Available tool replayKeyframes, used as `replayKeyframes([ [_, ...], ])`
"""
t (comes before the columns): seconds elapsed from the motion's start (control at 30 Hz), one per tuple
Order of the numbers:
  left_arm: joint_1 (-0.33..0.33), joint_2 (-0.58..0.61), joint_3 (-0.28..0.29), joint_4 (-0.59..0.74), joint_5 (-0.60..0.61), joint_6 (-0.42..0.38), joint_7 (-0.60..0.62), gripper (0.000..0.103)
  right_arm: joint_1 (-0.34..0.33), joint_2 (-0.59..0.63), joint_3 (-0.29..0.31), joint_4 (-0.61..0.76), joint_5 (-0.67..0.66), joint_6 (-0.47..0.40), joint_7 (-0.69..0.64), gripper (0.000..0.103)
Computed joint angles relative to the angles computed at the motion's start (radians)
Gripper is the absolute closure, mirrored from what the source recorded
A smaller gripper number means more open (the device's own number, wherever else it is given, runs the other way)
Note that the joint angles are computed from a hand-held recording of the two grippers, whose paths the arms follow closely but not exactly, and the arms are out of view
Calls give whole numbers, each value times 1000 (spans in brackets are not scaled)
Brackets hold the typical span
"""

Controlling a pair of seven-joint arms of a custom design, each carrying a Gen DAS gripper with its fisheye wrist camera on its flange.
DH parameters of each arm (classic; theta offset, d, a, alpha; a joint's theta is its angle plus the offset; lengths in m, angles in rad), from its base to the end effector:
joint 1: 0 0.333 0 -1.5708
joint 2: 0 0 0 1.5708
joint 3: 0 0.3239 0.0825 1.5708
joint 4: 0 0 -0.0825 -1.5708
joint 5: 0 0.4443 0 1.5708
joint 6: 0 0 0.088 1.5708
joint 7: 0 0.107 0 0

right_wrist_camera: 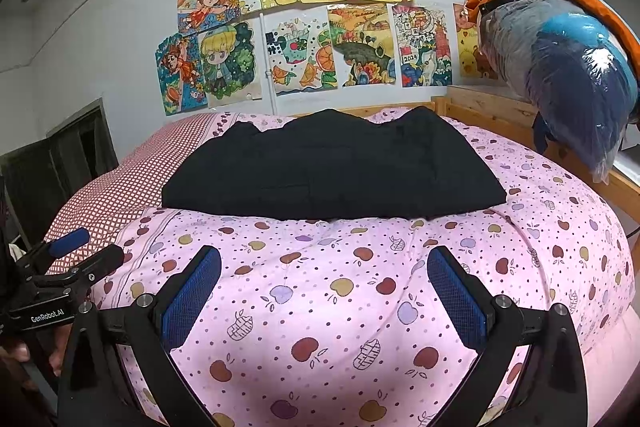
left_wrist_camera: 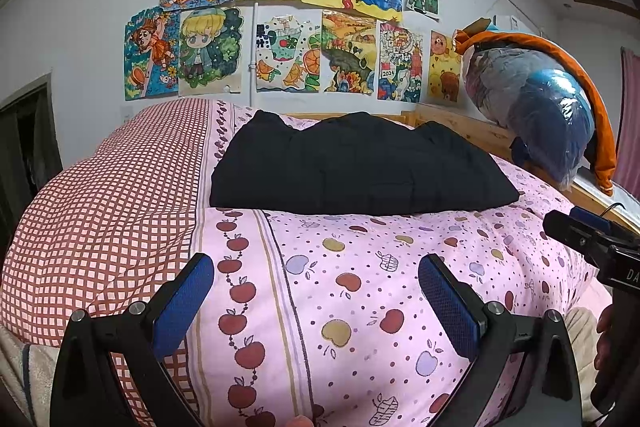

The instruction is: Fold large clothes

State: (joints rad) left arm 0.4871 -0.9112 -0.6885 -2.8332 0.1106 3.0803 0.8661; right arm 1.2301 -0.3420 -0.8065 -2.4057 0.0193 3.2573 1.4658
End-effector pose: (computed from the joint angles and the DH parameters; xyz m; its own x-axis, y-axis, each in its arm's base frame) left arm 0.4009 -0.0881 0.4808 0.3118 -0.9501 -0.0032 -0.4201 -0.1349 -0.8974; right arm 0.5170 0.2005 0.5102 0.4653 -0.8694 -0.1664 -0.4693 -0.0829 -0.8791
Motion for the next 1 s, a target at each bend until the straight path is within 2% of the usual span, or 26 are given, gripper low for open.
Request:
replayKeyframes([
  [0.07,-1,1,2,0,0,1,1,0,2,0,0,-1,2,2,0,2],
  [0.27,-5,10,13,-2,-1,6,8,0,-66,10,76,-17,-16,19,51,2],
  [0.33,-2,9,12,-1,-2,4,9,0,-72,10,78,-16,-31,15,66,2],
  [0.47,25,-16,-18,0,4,-12,-12,0,-106,13,116,-22,-48,16,97,2],
  [0.6,23,-22,-11,-6,6,-2,-19,0,-94,13,98,-17,-64,15,107,2],
  [0.67,27,-25,-12,-7,7,-2,-20,0,-110,16,115,-21,-68,18,116,2],
  [0.77,27,-25,-10,-9,10,2,-16,0,-88,12,89,-16,-76,13,115,2],
  [1.0,37,-35,-21,-14,9,12,-12,0,-173,22,187,-24,-65,6,146,2],
])
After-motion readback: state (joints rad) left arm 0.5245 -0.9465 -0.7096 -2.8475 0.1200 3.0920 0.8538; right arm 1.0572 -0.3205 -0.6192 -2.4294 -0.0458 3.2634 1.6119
